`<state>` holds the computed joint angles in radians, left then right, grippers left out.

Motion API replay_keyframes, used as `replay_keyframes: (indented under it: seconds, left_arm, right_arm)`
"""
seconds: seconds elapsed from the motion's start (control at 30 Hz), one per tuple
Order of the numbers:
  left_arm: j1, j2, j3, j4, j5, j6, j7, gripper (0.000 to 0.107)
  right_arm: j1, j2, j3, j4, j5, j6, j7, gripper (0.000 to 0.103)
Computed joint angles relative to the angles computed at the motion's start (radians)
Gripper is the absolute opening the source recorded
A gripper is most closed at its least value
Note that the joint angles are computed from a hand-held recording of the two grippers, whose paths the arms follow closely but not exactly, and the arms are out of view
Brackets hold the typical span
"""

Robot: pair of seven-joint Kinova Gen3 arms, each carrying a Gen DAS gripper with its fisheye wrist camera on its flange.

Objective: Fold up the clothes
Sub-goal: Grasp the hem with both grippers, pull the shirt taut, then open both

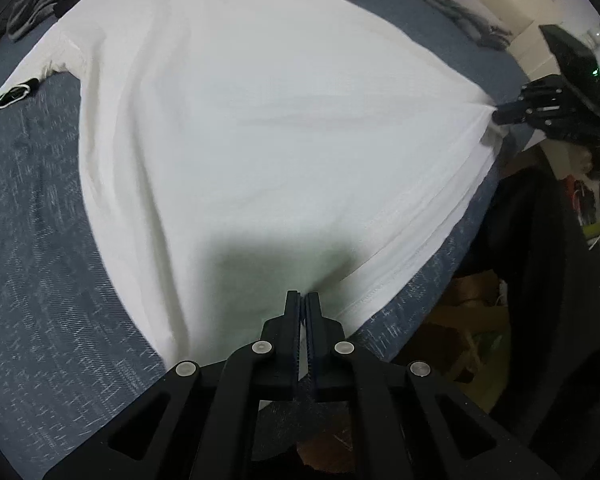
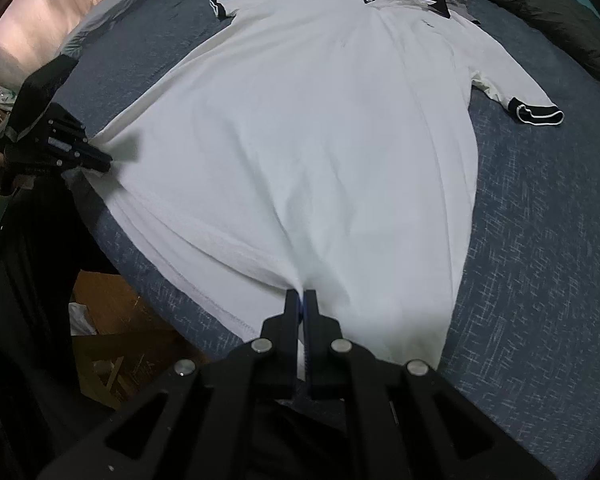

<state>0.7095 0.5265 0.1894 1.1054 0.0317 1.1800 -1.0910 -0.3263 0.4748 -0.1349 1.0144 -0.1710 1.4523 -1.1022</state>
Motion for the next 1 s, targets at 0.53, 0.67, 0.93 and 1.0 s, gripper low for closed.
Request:
replay_keyframes:
  seconds: [0.53, 0.67, 0.93, 1.0]
  left_arm:
    - [-0.012, -0.051, 0.022, 0.029, 0.017, 0.019, -0.091, 0.002]
    - [-0.011, -0.048, 0.023, 0.046, 0.022, 0.032, -0.099, 0.002]
    - [-0.028, -0.043, 0.022, 0.077, 0.047, 0.017, -0.093, 0.002]
    - [-0.045, -0.058, 0.025, 0.101, 0.071, -0.005, -0.091, 0.003]
  right_arm:
    - [0.002, -0.021, -0.012, 0.062, -0.022, 0.049, 0.091, 0.001]
    - [-0.014, -0.030, -0.013, 0.104, -0.007, 0.040, 0.094, 0.001]
    - [-0.009, -0.024, -0.009, 0.110, -0.016, 0.014, 0.072, 0.002]
    - [-0.002, -0.014, -0.009, 0.091, -0.028, 0.032, 0.062, 0.002]
